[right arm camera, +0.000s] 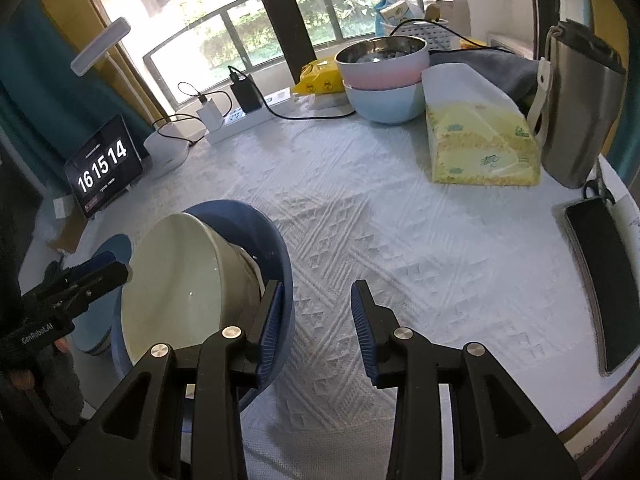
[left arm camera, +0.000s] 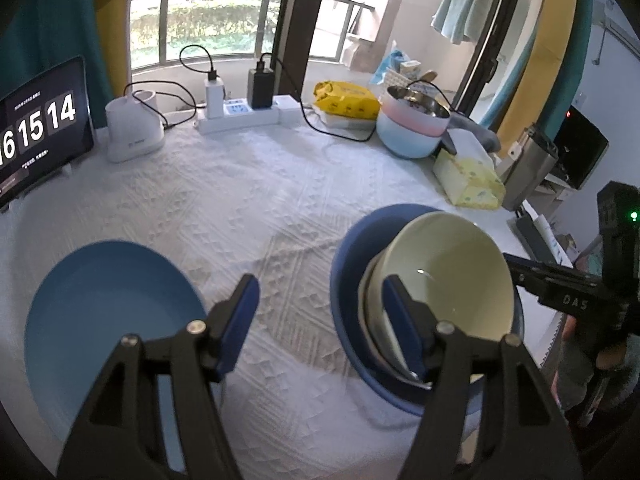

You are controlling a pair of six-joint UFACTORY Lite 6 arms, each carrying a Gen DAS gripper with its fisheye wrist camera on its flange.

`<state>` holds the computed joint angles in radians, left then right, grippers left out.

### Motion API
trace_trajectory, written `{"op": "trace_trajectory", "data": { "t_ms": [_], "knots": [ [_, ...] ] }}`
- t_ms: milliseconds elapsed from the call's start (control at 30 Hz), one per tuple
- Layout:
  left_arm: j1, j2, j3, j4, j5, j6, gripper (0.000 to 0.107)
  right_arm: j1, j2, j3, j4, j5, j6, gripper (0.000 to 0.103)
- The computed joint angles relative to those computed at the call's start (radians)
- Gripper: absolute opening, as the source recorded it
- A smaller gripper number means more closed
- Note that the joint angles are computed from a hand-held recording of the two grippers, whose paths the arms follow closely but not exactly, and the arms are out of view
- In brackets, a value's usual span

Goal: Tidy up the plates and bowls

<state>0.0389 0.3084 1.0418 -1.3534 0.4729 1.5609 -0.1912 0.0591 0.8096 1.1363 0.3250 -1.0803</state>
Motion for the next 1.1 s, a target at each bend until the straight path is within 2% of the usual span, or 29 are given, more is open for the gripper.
{"op": "trace_trajectory", "data": {
  "t_ms": [200, 333, 533, 600, 700, 767, 833, 900, 1100],
  "knots": [
    [0.011, 0.003, 0.000, -0.031, -0.037, 0.017, 0.065, -0.002, 0.050, 0.009, 0.101, 0.015, -0.114, 0.037],
    [-0.009, 0.032, 0.012, -0.014, -0.094, 0.019, 0.065, 0.015, 0.069, 0.007, 0.151, -0.009, -0.163, 0.038],
    [-0.047, 0.059, 0.004, -0.048, -0.141, 0.114, 0.064, 0.028, 0.072, 0.006, 0.147, -0.024, -0.163, 0.038],
    [-0.050, 0.057, -0.002, -0.099, -0.147, 0.177, 0.064, 0.033, 0.069, 0.004, 0.141, -0.035, -0.162, 0.038],
    [-0.041, 0.070, 0.012, -0.075, -0.124, 0.168, 0.063, 0.034, 0.066, 0.002, 0.156, -0.040, -0.193, 0.038],
    [-0.034, 0.067, 0.005, -0.094, -0.098, 0.216, 0.057, 0.028, 0.069, 0.003, 0.170, -0.035, -0.204, 0.040],
    [-0.033, 0.062, -0.003, -0.107, -0.085, 0.248, 0.052, 0.011, 0.080, 0.006, 0.193, -0.024, -0.210, 0.046],
    [-0.030, 0.061, -0.006, -0.108, -0.056, 0.271, 0.042, -0.009, 0.089, 0.005, 0.218, -0.003, -0.216, 0.049],
    [-0.029, 0.069, 0.017, -0.007, 0.002, 0.193, 0.022, -0.008, 0.076, -0.014, 0.249, -0.003, -0.211, 0.048]
  ]
}}
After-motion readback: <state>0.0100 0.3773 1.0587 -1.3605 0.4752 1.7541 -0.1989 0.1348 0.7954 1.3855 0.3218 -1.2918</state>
